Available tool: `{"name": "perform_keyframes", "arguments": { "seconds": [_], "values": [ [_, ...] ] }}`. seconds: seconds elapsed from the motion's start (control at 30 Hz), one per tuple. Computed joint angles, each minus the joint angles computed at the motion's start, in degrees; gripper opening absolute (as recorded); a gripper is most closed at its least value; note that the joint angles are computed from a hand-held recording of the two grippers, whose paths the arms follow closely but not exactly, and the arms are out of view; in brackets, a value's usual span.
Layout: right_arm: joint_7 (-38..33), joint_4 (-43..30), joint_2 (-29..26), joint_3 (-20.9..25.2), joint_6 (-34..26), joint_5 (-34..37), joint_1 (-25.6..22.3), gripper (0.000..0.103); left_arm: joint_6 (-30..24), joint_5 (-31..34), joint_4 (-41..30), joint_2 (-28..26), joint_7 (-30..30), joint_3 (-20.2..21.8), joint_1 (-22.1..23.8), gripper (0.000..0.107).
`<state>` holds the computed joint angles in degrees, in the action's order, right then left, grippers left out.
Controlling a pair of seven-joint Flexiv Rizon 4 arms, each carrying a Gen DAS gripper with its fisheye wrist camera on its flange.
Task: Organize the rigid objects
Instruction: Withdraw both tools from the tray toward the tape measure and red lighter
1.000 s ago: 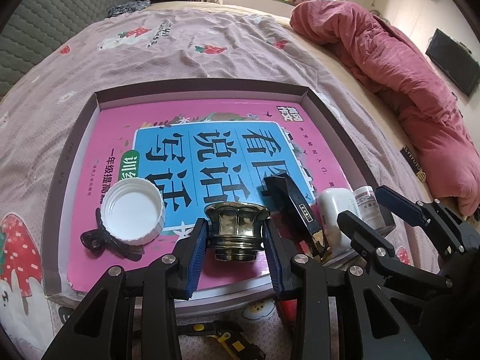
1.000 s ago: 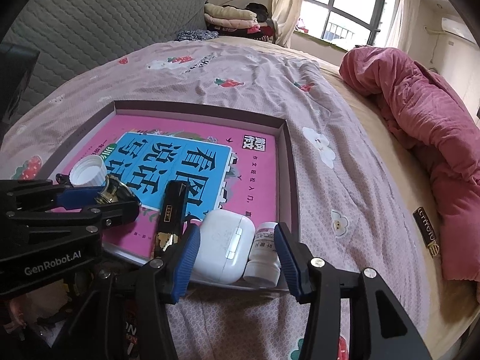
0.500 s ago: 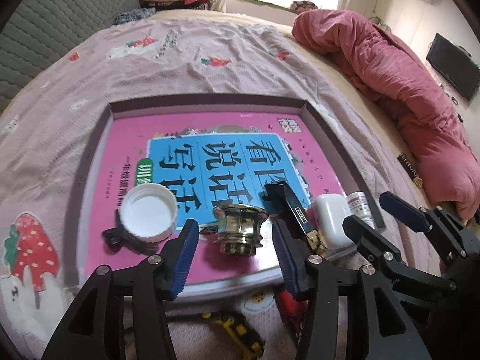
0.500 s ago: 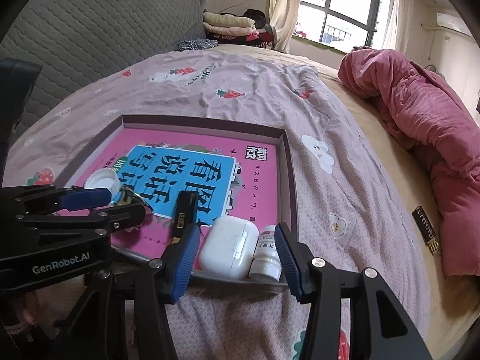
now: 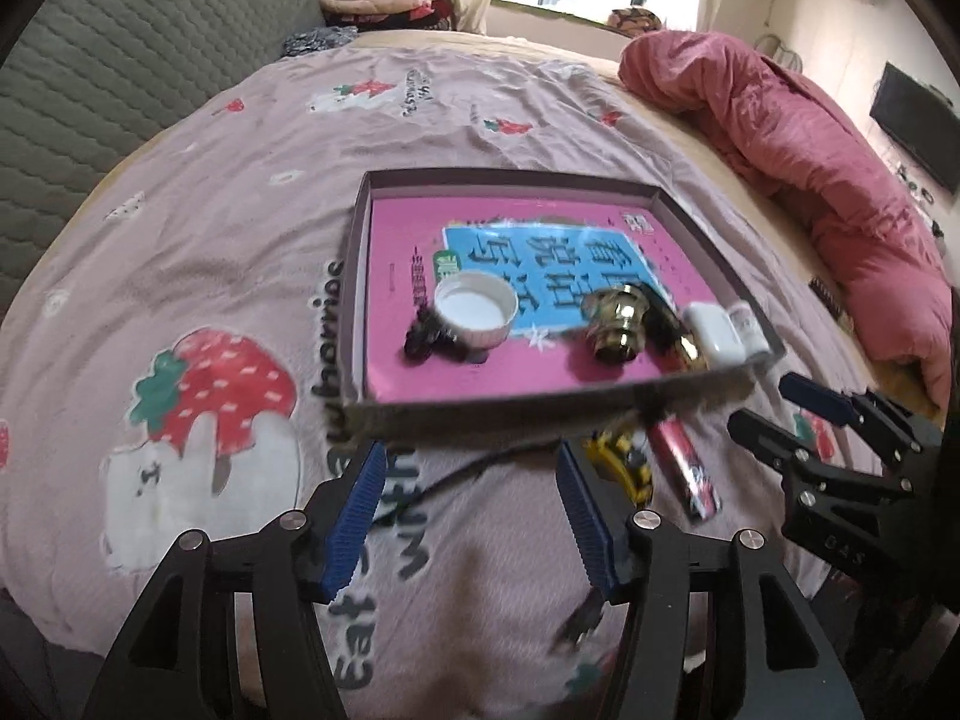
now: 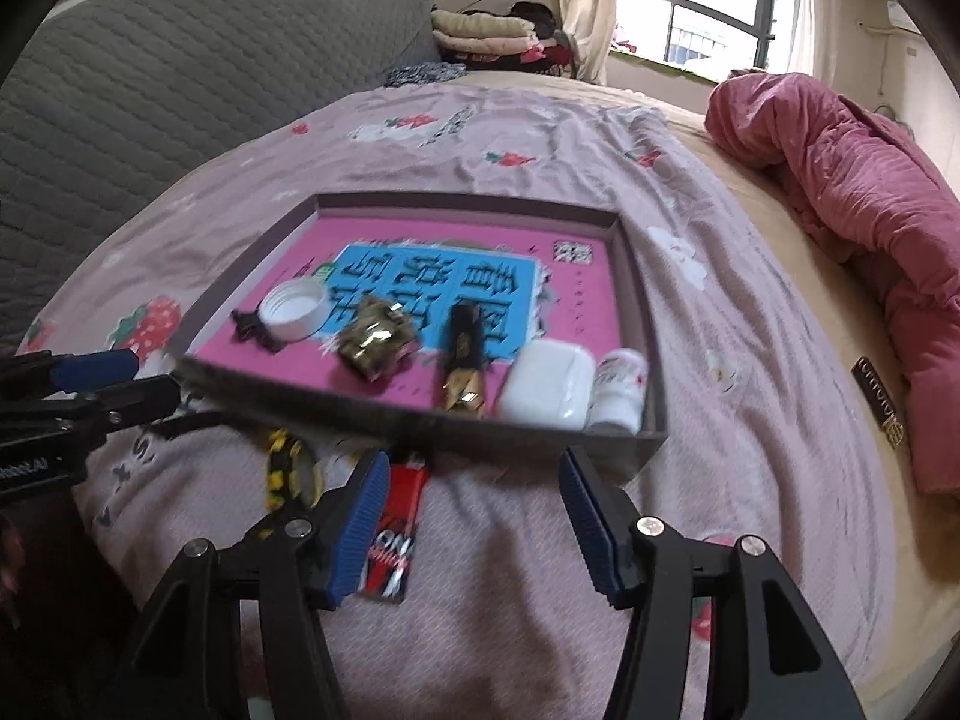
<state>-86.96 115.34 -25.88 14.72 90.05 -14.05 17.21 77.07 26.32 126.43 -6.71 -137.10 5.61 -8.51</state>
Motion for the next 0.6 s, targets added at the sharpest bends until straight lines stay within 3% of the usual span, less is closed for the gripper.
{"name": "perform_keyframes", "arguments": {
  "seconds": [0.27, 0.33, 0.6],
  "values": [
    [-0.69, 1.52, -0.05, 1.21, -2.12, 0.46, 0.01, 0.058, 3.68, -8.44, -0.80, -4.79, 5.62, -2.28, -1.36, 0.061],
    [-0.18, 2.30, -0.01, -0.37, -1.90, -0.07, 1.61, 0.058, 4.62, -11.17, -1.65, -6.43, 7.43, -2.64, -1.84, 0.061],
    [2.44, 2.72, -1.31, -3.93, -0.67, -1.53, 4.68, 0.058, 0.08, -13.53, -7.53, -11.77, 7.85, 0.72, -6.42, 0.061]
  ]
}}
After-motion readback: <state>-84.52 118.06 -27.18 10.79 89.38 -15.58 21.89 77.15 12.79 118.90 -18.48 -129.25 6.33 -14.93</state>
